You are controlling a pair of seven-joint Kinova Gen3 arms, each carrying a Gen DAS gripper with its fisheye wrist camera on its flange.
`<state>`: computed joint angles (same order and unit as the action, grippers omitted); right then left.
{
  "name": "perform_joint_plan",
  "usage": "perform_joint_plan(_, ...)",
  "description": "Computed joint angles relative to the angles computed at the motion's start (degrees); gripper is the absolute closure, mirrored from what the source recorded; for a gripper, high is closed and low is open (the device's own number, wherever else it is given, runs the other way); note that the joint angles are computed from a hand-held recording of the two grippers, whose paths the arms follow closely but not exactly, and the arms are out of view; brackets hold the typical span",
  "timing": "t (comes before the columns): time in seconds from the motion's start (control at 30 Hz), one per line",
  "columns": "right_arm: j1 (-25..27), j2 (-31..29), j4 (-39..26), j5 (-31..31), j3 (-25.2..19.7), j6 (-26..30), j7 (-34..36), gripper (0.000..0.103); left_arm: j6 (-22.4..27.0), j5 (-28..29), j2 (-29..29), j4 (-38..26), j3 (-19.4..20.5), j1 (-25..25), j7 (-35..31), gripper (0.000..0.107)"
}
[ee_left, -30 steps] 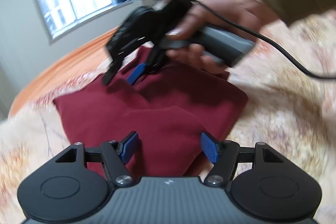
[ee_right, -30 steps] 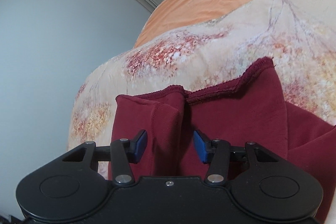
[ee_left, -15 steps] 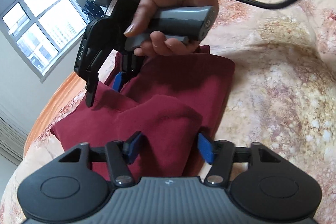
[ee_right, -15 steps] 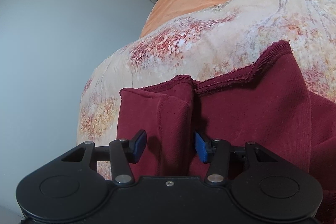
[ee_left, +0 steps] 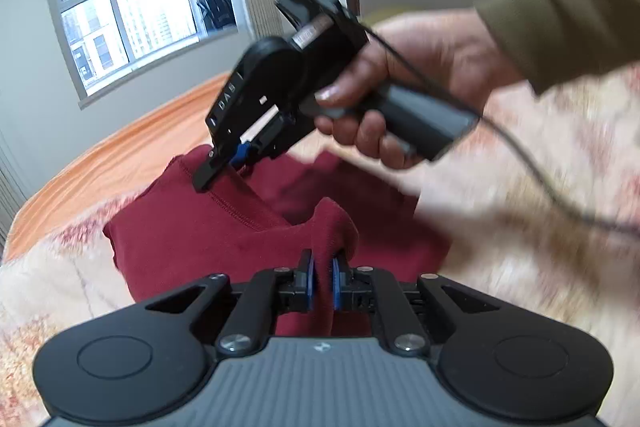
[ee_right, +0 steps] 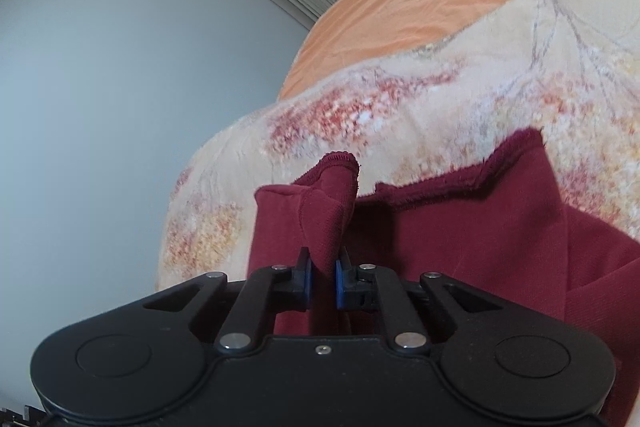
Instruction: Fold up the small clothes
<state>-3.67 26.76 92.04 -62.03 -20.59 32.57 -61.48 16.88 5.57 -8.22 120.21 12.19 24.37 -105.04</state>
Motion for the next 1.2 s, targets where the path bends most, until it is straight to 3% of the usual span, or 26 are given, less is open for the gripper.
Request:
perform_joint_plan(0.1,5.9,-1.0,-0.5,3.4,-5.0,0.5,-1.3,0.092,-1.0,5.5,0.7,-1.8,-2.5,3.2,-3.5,0.098)
perform_joint_plan(0.17,9.8,-1.8,-0.9,7.7,-7.6,1.7,-3.8,0.092,-2.4,6.4,2.3,-2.8,-1.5,3.7,-3.6,0.098)
perform_joint_plan(0.27,10.2,-2.7,-1.9,12.9,-5.1,4.2,-7.9,0.092,-4.5,5.9,5.5,-4.1,0.7,3.9,-2.3,0.098)
perform_joint_plan(0.33,10.6,-3.1,-1.7,15.3,-3.7,5.6,-10.3,0.092,-5.1,3.4,7.5,-4.9,-0.4,6.7,0.7,0.098)
perform_joint_plan(0.43,10.4,-4.1,0.6,13.7,-0.9,6.0,-9.0,0.092,-6.0,1.6,9.4,-5.8,-6.6,14.7,3.3,0.098)
perform_joint_plan(0.53,13.9,-4.6,3.2,12.1,-3.7,4.0,-7.0,0.092,-6.7,0.2,10.7,-6.4,-13.7,22.7,5.6,0.098)
perform_joint_plan(0.63,13.5,-4.7,3.9,12.4,-2.6,3.4,-7.2,0.092,-5.7,0.5,12.6,-7.8,-21.3,30.6,5.7,0.098)
perform_joint_plan(0.73,8.1,-4.8,3.9,12.8,3.8,3.8,-8.4,0.091,-3.4,0.9,16.0,-9.8,-29.1,38.6,4.8,0.098)
perform_joint_plan(0.83,1.3,-4.6,4.0,14.9,11.4,4.5,-11.1,0.083,-1.7,5.0,17.6,-10.2,-37.1,46.3,-0.9,0.091)
perform_joint_plan(0.9,-2.3,-5.5,4.9,13.9,16.0,4.7,-10.1,0.078,-2.0,8.6,16.0,-8.9,-40.3,49.6,-5.5,0.073)
perform_joint_plan(0.97,-6.4,-7.3,5.9,14.2,20.8,4.1,-11.7,0.069,-1.6,13.2,13.0,-7.3,-39.6,48.8,-10.1,0.062)
perform_joint_plan(1.03,-8.6,-10.0,7.8,15.6,23.0,1.6,-12.3,0.053,-1.0,17.8,9.0,-4.9,-36.2,44.1,-13.3,0.055)
perform_joint_plan(1.1,-6.8,-13.2,9.5,14.0,20.9,0.4,-9.2,0.051,0.5,22.5,6.4,-3.6,-33.8,38.8,-12.9,0.054)
perform_joint_plan(1.2,0.7,-15.9,11.3,7.5,13.0,1.4,-2.2,0.047,2.7,28.5,5.2,-2.7,-32.7,30.8,-10.4,0.054)
